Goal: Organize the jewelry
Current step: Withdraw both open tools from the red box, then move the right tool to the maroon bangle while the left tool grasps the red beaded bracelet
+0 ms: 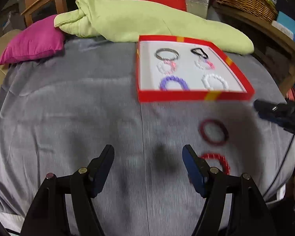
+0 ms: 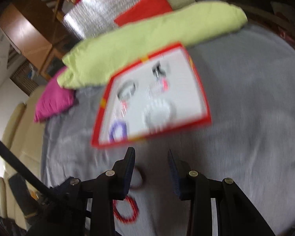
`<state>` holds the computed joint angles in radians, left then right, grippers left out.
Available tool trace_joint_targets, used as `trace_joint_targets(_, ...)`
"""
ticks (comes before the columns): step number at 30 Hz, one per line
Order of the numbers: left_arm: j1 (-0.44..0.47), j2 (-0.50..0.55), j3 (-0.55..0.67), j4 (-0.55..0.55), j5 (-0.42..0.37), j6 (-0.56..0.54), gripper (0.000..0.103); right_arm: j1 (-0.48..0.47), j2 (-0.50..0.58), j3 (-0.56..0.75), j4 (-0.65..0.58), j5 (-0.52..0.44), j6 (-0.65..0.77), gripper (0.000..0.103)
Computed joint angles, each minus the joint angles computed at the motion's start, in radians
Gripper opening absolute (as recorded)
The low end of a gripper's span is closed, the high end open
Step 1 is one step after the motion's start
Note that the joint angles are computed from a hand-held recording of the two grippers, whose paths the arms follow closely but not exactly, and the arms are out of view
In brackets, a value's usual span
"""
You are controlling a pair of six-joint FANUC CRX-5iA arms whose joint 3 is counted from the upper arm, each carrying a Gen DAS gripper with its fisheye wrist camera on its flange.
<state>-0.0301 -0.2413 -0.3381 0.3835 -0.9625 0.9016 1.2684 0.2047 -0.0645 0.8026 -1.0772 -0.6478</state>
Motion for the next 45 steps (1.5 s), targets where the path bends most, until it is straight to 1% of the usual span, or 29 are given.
trace_joint_targets(2,0.005,-0.026,-0.020,0.000,0.012,-0.017,0.072,0.009,0.025,0.034,-0.069,-0.003,0.049,0.038)
trace_joint_targets(5,0.001,-0.041,-0.026,-0.011,0.033,-0.039,0.072,0.008,0.040,0.046,-0.107,0.024,0.080,0.038)
trace_joint_targets(7,-0.003,-0.036,-0.025,-0.026,0.049,-0.045,0.072,0.002,0.059,0.070,-0.132,0.025,0.120,0.038)
trace_joint_targets(9,-0.002,-0.031,-0.026,-0.029,0.055,-0.053,0.072,-0.005,0.070,0.080,-0.132,0.024,0.129,0.038)
trace_joint_targets(12,-0.004,-0.022,-0.024,-0.032,0.057,-0.068,0.072,-0.018,0.071,0.074,-0.131,0.053,0.118,0.038)
trace_joint_targets(15,-0.008,-0.015,-0.019,-0.043,0.062,-0.074,0.072,-0.032,0.095,0.109,-0.153,0.054,0.154,0.038)
trace_joint_targets(19,-0.010,-0.009,-0.014,-0.050,0.060,-0.067,0.072,-0.040,0.102,0.120,-0.168,0.063,0.178,0.038)
trace_joint_targets(31,-0.037,-0.001,-0.012,-0.081,0.052,-0.069,0.072,-0.039,0.065,0.070,-0.157,0.090,0.147,0.038)
trace_joint_targets(34,-0.032,0.006,-0.010,-0.065,0.027,-0.084,0.072,-0.038,0.058,0.060,-0.155,0.093,0.143,0.038)
trace_joint_targets(37,-0.022,0.021,-0.006,-0.033,-0.018,-0.107,0.072,-0.038,0.052,0.052,-0.162,0.098,0.150,0.038)
trace_joint_targets(40,-0.001,0.036,-0.011,0.039,-0.079,-0.139,0.072,-0.038,0.046,0.043,-0.162,0.105,0.150,0.038)
trace_joint_targets(45,-0.001,0.036,-0.032,0.110,-0.124,-0.193,0.074,-0.040,0.040,0.035,-0.161,0.114,0.144,0.038)
